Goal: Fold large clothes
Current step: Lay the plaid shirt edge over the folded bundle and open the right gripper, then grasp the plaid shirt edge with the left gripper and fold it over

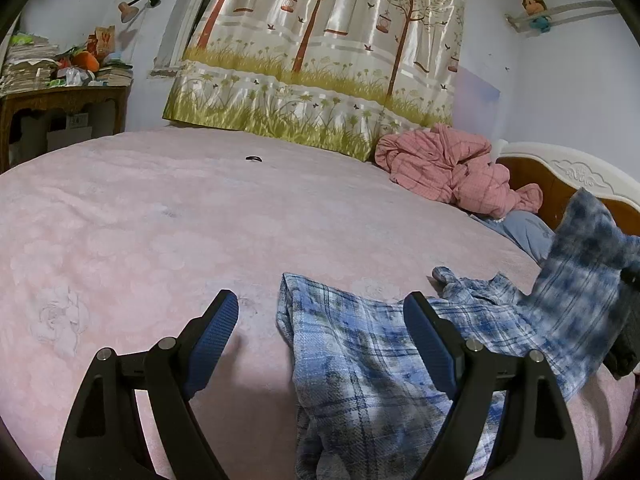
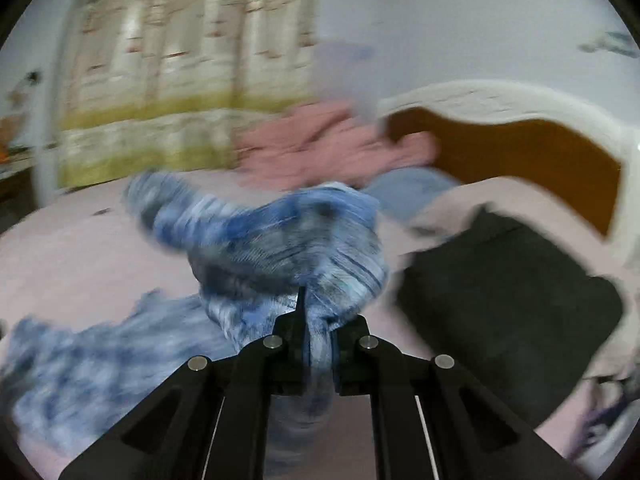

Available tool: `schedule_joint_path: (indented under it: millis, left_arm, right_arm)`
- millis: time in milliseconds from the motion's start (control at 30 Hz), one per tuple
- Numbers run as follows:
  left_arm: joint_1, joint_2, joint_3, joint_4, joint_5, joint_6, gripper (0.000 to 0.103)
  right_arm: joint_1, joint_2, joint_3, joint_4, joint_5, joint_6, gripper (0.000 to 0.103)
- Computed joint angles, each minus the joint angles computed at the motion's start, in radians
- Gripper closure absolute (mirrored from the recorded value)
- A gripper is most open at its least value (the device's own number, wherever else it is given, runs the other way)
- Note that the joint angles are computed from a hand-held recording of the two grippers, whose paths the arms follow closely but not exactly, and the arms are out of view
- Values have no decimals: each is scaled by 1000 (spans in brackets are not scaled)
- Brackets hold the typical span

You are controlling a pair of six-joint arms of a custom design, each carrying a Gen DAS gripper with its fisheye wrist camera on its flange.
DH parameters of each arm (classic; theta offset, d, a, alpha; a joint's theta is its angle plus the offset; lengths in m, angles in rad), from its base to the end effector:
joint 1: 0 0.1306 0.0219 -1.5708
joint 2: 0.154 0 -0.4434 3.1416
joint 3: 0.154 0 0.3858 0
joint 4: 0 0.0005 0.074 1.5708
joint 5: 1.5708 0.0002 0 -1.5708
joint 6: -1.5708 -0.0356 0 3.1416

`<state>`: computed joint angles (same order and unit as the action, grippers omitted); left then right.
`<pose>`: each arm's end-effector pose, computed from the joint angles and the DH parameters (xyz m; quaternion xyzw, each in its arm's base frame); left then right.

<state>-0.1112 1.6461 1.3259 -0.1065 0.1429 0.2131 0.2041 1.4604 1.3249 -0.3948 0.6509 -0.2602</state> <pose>0.5840 -0.0708 0.3956 -0.0041 0.8395 -0.1464 0.5232 0.5055 0.0821 0.4695 0.1819 0.8174 -0.1616 0.5222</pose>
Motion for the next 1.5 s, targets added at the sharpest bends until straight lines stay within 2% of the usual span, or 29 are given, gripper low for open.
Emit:
schedule_joint_path:
  millis: [67, 167, 233, 367, 433, 500, 567, 633, 767, 967, 1067, 1133, 1167, 1200, 1233, 1300, 1333, 1367, 1433, 1500]
  left_arm:
    - [-2, -2, -2, 0, -4, -4, 19]
    - [-3, -1, -2, 2, -4, -3, 19]
    - [-3, -1, -2, 2, -4, -2, 19]
    - [-4, -1, -2, 1, -5, -5, 19]
    - [-4, 1, -1, 1, -4, -5, 19]
    - [-6, 1, -2, 2, -5, -5, 19]
    - [-6, 0, -5, 7, -5, -4, 19]
    - [-7, 1, -3, 4, -3, -5, 19]
    - [-10, -1, -2, 1, 0, -12, 19]
    - [-7, -12, -6, -12, 28, -23, 17]
    - [16, -26, -14, -86, 111, 1, 2]
    - [31, -13, 22, -239, 139, 26, 1]
    - [41, 5, 50, -321, 186, 34, 1]
    - [55, 30, 77, -390, 278, 43, 1]
    - [72, 61, 95, -431, 410, 62, 1]
    - [62, 51, 90, -429, 381, 35, 1]
    - [51, 56, 103, -459, 371, 8, 1]
    - [40, 60, 111, -472, 364, -10, 1]
    - [13, 59, 110, -460, 323, -42, 17]
    - [-13, 58, 114, -452, 258, -65, 65]
  right_arm:
    - [-52, 11, 42, -76, -32, -58, 95]
    - [-86, 21, 51, -97, -99, -67, 95]
    - [-78, 21, 18, -31, -144, -38, 95]
    - [-19, 10, -57, 119, -157, 90, 95]
    - [20, 16, -67, 133, -263, 144, 95]
    - [59, 40, -53, 93, -360, 212, 95]
    - [102, 92, -15, -14, -411, 270, 95]
    - [130, 146, 18, -96, -401, 287, 95]
    - [165, 178, 15, -90, -317, 295, 94]
    - [135, 158, 17, -103, -414, 251, 87]
    - [127, 111, -28, -86, -464, 212, 82]
    - [125, 88, -60, -64, -482, 218, 78]
    - [125, 78, -74, -53, -489, 219, 76]
    - [126, 68, -85, -46, -497, 214, 75]
    - [123, 56, -102, -29, -516, 206, 70]
    - [114, 30, -137, 16, -576, 177, 55]
    - [108, 14, -158, 47, -605, 156, 50]
    - [107, 1, -173, 70, -607, 138, 50]
    - [107, -28, -200, 110, -569, 118, 50]
    - [102, -51, -219, 148, -504, 97, 50]
